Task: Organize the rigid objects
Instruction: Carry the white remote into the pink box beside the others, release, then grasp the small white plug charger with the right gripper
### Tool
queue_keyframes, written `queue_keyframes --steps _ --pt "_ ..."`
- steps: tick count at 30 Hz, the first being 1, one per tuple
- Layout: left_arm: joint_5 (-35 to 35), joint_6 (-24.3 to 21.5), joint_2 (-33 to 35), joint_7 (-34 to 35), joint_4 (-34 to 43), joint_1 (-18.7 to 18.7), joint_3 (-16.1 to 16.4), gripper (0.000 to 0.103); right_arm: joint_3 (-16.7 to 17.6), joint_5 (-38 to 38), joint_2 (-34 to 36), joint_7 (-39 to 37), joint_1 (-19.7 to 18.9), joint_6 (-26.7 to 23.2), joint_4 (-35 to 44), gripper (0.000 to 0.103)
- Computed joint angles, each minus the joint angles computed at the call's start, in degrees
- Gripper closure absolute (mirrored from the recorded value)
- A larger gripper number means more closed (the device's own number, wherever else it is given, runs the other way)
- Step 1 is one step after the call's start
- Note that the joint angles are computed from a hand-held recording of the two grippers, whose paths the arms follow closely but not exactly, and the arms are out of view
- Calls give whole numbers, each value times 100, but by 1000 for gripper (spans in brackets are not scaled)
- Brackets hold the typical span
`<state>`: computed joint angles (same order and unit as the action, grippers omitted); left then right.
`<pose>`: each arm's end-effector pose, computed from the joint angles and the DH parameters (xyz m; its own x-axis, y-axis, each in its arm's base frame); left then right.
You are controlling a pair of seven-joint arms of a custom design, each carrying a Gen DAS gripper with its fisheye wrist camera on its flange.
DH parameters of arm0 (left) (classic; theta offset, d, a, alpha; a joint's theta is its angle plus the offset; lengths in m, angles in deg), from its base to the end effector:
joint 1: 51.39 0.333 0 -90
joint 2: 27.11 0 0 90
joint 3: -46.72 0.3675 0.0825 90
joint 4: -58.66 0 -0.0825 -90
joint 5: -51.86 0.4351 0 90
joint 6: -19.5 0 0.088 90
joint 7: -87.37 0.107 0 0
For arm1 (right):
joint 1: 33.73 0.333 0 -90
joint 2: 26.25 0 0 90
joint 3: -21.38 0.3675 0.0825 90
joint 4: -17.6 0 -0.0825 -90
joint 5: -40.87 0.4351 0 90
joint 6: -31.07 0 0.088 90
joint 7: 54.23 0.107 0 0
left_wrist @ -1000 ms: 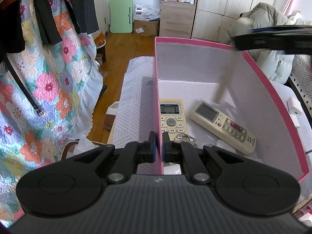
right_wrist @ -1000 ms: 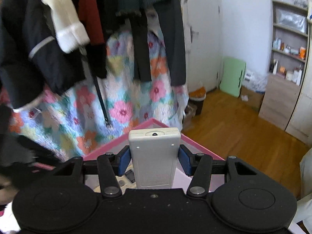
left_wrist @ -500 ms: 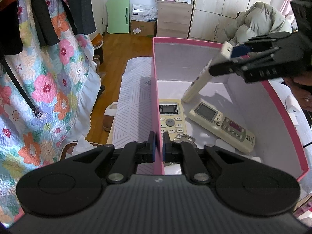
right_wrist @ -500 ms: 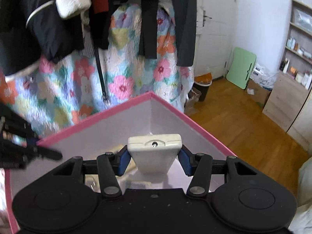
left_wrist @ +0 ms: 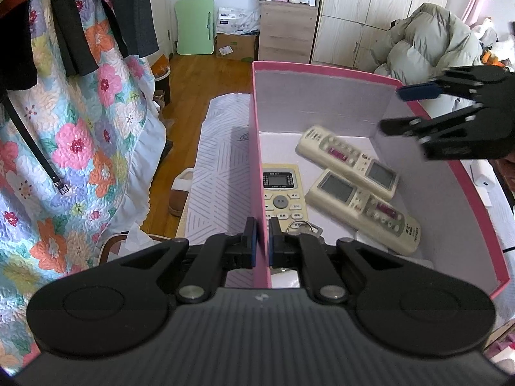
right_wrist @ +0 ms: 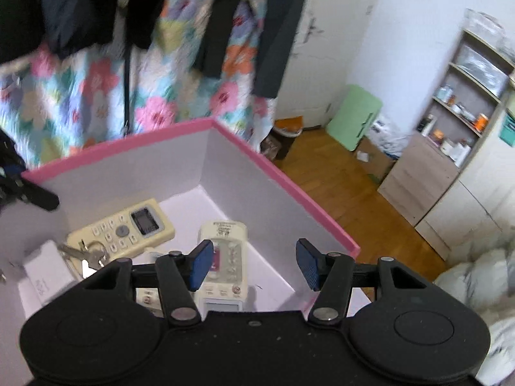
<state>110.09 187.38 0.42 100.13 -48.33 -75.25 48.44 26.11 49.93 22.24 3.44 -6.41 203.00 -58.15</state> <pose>0.6477 -0.3242 0.3114 -0.0138 -0.9976 0.0677 -0.7640 -0.0332 -0.6444 0.7590 0.4333 0.3313 0.7153 -0.6622 0.2233 -0.3460 -0.6132 -0.7101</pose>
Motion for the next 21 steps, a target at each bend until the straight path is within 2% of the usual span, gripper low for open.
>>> queue_keyframes --steps 3,5,8,9,11,12,14,16,19,20,21 --pt "-30 35 6 -41 -1 8 6 97 458 381 -492 1 -410 659 -847 41" --pt "-32 2 11 -2 13 -3 8 97 1070 682 -799 -47 -957 942 -1383 41" --pt "-81 -44 6 81 15 26 -23 97 1772 1168 -1214 15 -1688 706 -2000 41" --pt "-130 -58 3 118 14 46 -50 97 1747 1277 -1354 48 -1718 659 -2187 41" --pt "-229 -138 8 267 40 76 -111 97 1335 1422 -1682 282 -1457 646 -2596 40" --pt "-237 -186 3 333 60 62 -121 97 1260 1437 -1811 437 -1414 784 -2822 40" --pt "-236 -217 4 445 78 61 -133 97 1551 1685 -2011 363 -1700 897 -3206 40" --pt "-305 -221 15 534 90 91 -163 97 1600 1865 -2159 509 -1777 1051 -3510 40" --pt "-395 -288 25 592 131 77 -170 97 1889 2064 -2188 774 -2093 1400 -3846 40" --pt "-385 -317 27 582 150 51 -151 97 1861 2100 -2167 944 -2083 1516 -3923 40" --pt "-358 -344 28 552 158 19 -130 97 1668 2124 -2152 1124 -1919 1560 -3958 40"
